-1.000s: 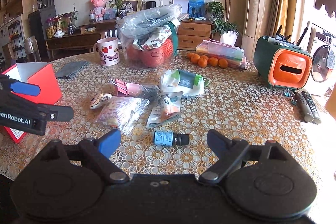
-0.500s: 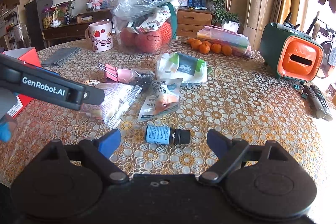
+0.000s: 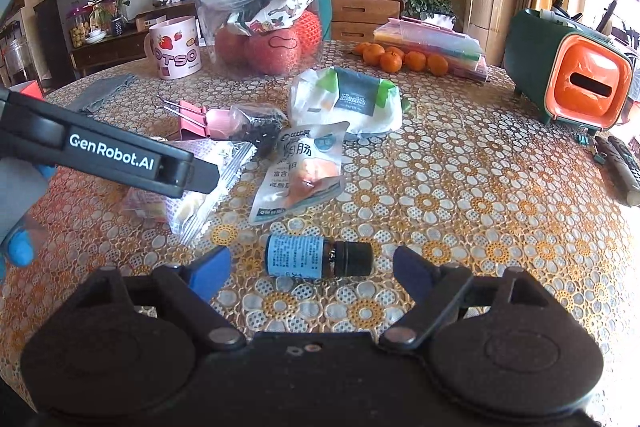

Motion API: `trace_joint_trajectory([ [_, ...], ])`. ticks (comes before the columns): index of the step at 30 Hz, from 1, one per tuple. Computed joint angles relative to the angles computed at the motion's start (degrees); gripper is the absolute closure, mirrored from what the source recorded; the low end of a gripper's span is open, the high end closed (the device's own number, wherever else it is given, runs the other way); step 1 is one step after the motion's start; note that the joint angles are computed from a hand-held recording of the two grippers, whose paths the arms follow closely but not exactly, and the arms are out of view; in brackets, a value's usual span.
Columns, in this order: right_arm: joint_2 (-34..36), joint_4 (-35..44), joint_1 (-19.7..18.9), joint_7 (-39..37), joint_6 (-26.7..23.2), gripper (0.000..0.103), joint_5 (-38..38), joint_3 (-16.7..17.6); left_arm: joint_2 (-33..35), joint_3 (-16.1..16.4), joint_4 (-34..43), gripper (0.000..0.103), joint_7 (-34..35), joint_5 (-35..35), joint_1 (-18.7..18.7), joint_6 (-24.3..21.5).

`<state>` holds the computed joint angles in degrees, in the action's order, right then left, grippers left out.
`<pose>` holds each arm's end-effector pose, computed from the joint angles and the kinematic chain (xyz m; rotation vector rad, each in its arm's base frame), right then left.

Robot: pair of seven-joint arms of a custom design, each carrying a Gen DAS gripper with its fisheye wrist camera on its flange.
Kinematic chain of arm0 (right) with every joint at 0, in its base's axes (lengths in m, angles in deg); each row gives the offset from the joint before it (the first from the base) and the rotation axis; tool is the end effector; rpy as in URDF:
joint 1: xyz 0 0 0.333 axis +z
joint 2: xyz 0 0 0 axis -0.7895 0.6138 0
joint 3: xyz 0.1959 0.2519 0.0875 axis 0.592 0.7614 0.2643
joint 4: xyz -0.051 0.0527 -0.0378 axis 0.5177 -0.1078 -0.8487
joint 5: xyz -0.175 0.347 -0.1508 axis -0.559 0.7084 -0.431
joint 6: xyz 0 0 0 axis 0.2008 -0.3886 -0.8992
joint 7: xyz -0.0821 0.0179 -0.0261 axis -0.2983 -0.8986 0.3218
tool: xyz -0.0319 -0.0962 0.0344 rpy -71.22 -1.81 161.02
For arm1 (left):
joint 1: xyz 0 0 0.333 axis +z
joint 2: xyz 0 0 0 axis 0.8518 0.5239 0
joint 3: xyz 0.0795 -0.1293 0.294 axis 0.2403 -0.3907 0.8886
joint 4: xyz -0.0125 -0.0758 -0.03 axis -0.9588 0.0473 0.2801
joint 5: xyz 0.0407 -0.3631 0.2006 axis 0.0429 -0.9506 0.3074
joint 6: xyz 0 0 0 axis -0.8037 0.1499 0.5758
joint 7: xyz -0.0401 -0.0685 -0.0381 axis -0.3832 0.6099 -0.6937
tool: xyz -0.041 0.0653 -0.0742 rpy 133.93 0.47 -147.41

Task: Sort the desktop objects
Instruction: 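Grasp the white bread bag with the left gripper while the right gripper grasps the blue-labelled bottle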

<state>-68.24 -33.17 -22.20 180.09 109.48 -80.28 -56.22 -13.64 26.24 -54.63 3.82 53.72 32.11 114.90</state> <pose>0.4873 0.3952 0.4431 -1.8861 1.4941 -0.6173 0.5433 -0.4237 0.4795 -1.6740 2.0414 -0.7797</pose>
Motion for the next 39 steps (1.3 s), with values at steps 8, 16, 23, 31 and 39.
trace_joint_trajectory([
  [8, 1.44, 0.75, 0.25, -0.81, 0.11, 0.018, 1.66, -0.45, 1.86, -0.29, 1.60, 0.000, 3.77, -3.92, 0.19, -1.46],
  [16, 2.36, 1.70, 1.27, -0.21, -0.78, 0.024, 1.31, -1.32, 1.98, 0.19, 1.27, 0.001, 3.57, -4.28, 0.12, 0.19],
  [23, 2.44, 2.25, 1.67, 0.61, -2.68, 0.033, 0.34, -1.25, 1.66, 0.12, 0.67, 0.016, 3.24, -4.12, 0.20, 1.09],
  [31, 1.98, 2.11, 1.56, 0.79, -3.98, 0.042, 0.46, -0.69, 0.82, 0.31, 0.09, 0.031, 2.79, -2.93, -0.12, 1.08],
  [39, 0.93, 1.42, 1.42, -0.05, -4.05, 0.042, 1.49, -0.09, -1.06, -0.06, -1.52, 0.036, 1.08, -1.95, 0.05, 0.07],
])
